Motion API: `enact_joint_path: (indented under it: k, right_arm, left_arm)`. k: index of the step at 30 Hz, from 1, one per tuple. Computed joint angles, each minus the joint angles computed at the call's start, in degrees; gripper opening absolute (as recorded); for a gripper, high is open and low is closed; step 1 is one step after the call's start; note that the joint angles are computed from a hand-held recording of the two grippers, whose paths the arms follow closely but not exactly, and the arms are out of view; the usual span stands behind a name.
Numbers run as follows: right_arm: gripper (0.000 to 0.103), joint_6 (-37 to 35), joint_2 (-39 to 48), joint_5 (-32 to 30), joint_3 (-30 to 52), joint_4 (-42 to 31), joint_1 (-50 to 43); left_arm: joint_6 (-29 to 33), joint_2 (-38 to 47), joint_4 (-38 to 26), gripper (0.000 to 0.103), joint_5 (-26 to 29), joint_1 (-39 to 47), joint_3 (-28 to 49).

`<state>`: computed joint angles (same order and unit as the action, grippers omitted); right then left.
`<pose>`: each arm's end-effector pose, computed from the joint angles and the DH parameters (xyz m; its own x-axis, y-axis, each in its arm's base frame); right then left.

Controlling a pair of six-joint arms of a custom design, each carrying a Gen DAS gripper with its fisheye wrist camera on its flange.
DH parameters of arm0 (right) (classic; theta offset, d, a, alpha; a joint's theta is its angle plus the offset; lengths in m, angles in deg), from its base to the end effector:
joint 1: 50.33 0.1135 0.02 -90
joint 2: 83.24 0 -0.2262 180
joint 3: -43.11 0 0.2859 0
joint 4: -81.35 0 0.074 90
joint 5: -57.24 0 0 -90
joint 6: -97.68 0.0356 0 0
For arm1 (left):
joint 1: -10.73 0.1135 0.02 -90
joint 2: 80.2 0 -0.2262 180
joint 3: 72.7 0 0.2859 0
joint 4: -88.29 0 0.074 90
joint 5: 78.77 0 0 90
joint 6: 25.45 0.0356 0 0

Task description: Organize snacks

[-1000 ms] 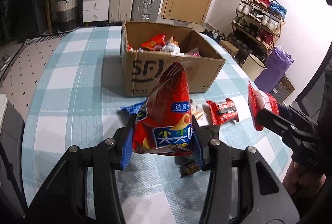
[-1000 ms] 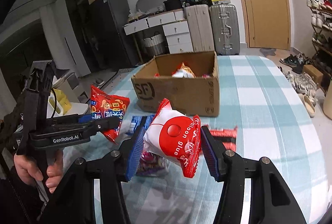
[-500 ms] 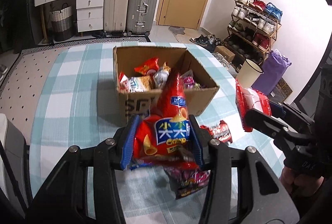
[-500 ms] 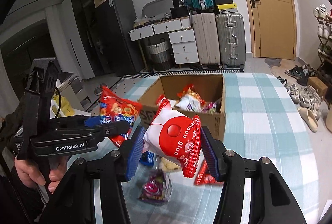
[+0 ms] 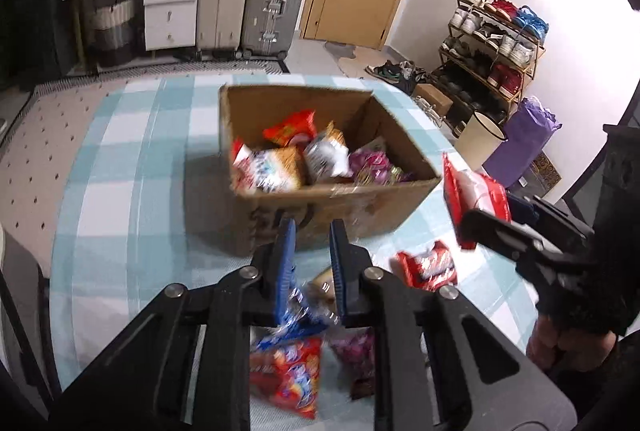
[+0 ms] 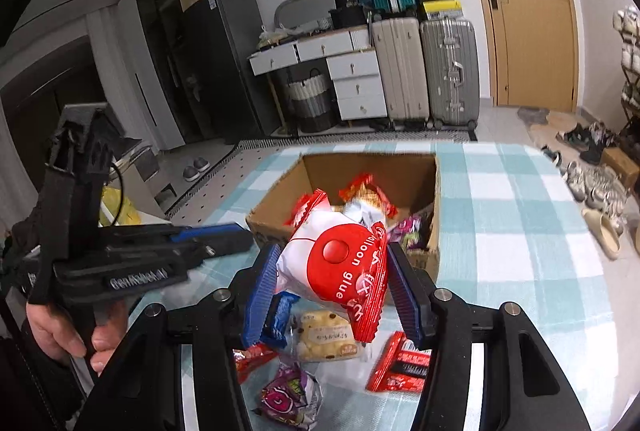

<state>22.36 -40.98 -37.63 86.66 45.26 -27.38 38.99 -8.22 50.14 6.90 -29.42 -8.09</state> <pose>0.2091 0.0918 0.2096 -0.6231 0.0104 -0.7821 -0.3048 0.9177 0.2550 0.2389 -0.1980 0.2138 -0.7520 0.0715 -0.6553 0.3082 0.9169 -0.2537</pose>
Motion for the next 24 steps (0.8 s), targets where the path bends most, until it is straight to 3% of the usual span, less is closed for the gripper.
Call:
enact_joint_path:
  k: [3,11,24]
  right_arm:
    - [0.054,-0.02,0.57,0.11,-1.16,1.37,0.07]
    - [0.054,0.77,1.25,-0.92,-3.1,3.41,-0.38]
    - [0.054,1.26,-2.6,-0.57,-5.14,1.64,-0.25]
  left_arm:
    - [-0.96,-3.33,0.11,0.015,1.75,1.14,-5.08]
    - [-3.21,-9.8,1.56,0.034,3.77,0.91,-15.85]
    - [-8.36,-8.27,4.87,0.064,0.64,-2.39,-20.44]
